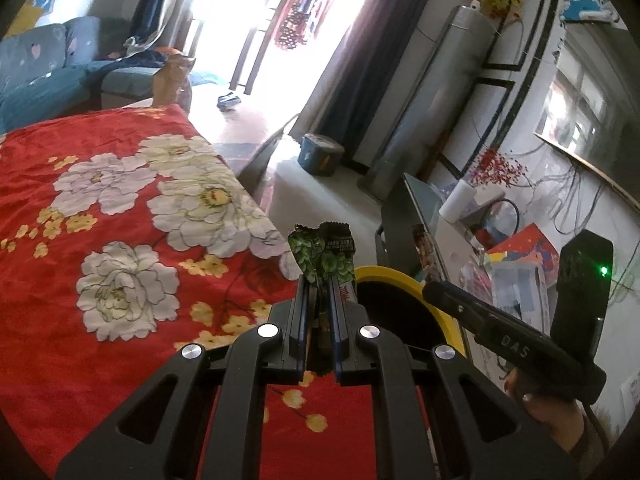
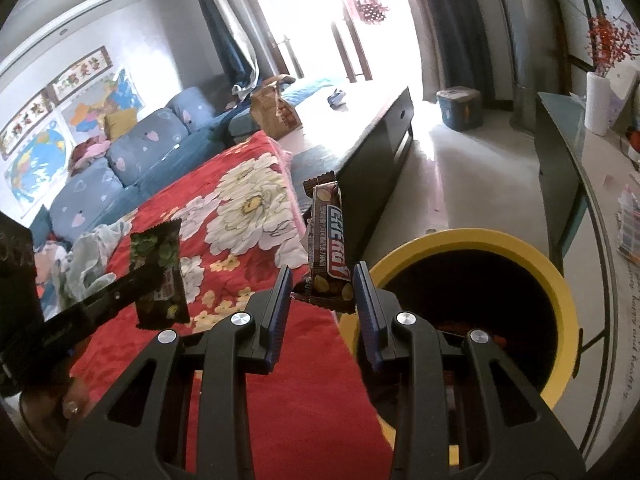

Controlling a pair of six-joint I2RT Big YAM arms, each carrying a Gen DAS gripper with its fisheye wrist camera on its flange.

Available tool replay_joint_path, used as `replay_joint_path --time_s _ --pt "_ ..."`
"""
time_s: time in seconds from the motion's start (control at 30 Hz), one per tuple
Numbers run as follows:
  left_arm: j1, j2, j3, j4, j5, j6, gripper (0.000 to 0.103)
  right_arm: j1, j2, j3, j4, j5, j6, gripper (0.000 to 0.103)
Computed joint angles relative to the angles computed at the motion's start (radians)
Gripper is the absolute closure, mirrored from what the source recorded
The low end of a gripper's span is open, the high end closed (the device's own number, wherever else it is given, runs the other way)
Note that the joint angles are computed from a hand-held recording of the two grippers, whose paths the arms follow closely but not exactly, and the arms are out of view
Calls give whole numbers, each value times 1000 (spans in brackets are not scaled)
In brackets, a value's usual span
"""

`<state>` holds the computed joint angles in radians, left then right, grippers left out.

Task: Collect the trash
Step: 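Carry the green packet in the left tool while the right tool carries the chocolate bar over the bin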

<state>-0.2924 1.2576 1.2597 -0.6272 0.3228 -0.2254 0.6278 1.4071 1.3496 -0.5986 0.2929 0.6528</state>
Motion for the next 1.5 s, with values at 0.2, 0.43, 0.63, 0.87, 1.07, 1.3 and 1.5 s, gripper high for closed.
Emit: replay_joint_path --time_s 0.2,0.43,0.63,0.87,1.07,1.3,1.5 --pt "-40 -2 1 -3 -6 18 94 -14 -27 -31 1 9 17 78" --pt "-84 3 5 -13 -17 37 94 -35 -58 -68 2 13 40 78" --pt "-118 6 9 -20 -28 54 94 -57 -78 -95 2 9 54 78" --pt "-160 14 12 -27 -41 73 94 -86 -103 -129 0 5 80 78" --pt "-187 22 12 -29 -47 88 94 -114 -125 -162 -4 -3 105 77" --pt "-216 43 17 -36 -55 109 94 -149 -141 -193 -4 -29 125 77" --pt "-239 69 26 -45 -64 123 94 -171 -149 -211 -8 -53 139 77"
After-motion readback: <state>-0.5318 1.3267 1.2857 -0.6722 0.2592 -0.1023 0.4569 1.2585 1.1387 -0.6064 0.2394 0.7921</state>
